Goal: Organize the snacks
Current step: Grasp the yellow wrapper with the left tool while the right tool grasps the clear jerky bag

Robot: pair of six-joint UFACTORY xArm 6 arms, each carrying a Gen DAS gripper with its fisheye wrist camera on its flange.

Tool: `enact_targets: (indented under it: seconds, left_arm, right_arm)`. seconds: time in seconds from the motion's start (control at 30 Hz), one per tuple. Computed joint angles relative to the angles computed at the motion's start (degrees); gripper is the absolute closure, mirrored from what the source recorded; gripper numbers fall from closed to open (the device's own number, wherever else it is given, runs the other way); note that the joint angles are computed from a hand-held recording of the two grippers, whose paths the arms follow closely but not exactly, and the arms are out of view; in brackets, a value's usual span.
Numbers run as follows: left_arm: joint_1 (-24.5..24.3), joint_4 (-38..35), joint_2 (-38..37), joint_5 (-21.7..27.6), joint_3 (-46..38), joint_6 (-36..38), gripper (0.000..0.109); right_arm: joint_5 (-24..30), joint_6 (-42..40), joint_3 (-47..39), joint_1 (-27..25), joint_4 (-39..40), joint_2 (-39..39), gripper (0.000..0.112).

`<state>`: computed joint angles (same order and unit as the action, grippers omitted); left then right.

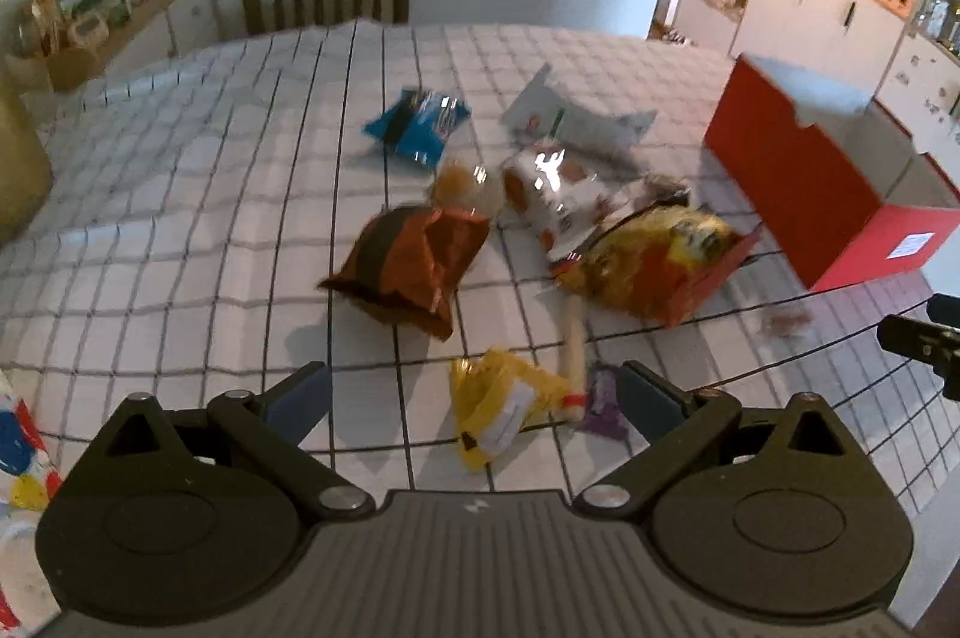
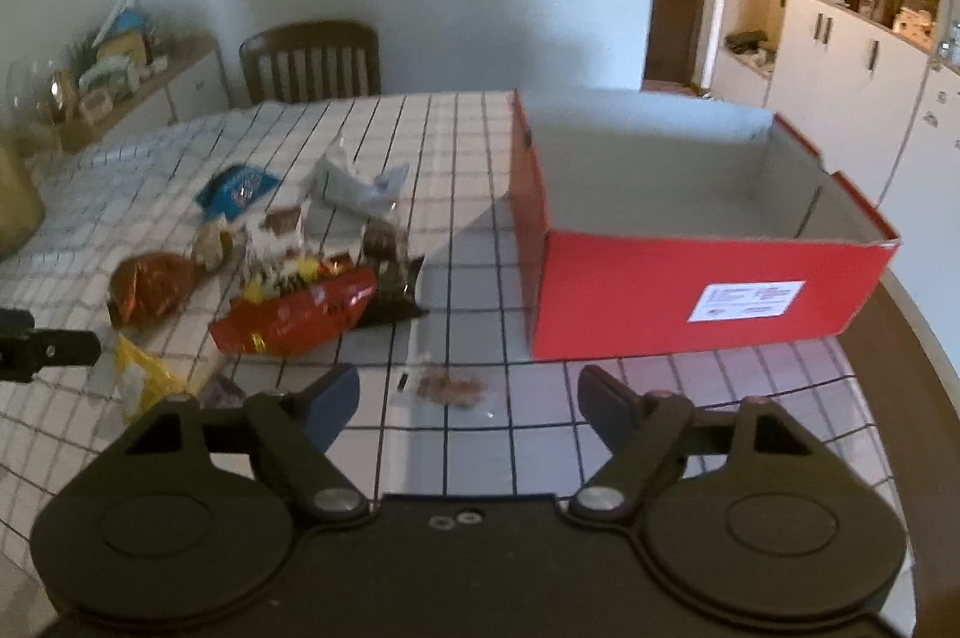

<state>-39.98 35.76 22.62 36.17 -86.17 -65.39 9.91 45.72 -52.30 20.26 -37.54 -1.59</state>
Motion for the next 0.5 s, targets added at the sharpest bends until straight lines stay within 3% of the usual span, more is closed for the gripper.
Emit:
enact_targets:
  seconds: [0.17, 0.3, 0.43, 0.5]
  left_arm:
    - [0.87, -2.42, 1.43, -3.69, 0.74, 3.12, 0.016]
    - [1.38, -6.54, 2.87, -4.51, 0.36, 7.01, 0.030]
    - [1.66, -10.22, 3.80, -5.58, 0.10, 9.76, 0.031]
    - [1.69, -11.09, 4.33, -5.73, -0.32, 10.48, 0.031]
  right_arm:
    - [0.00, -3.98, -2.37, 0.30, 2.75, 4.77, 0.043]
    - [0.36, -7.98, -5.36, 0.65, 3.77, 9.07, 0.048]
    - [2.08, -14.89, -8.44, 0.74, 11.16, 12.98, 0.054]
    - [1.58, -16.57, -9.16, 0.60, 10.17, 13.99, 0.055]
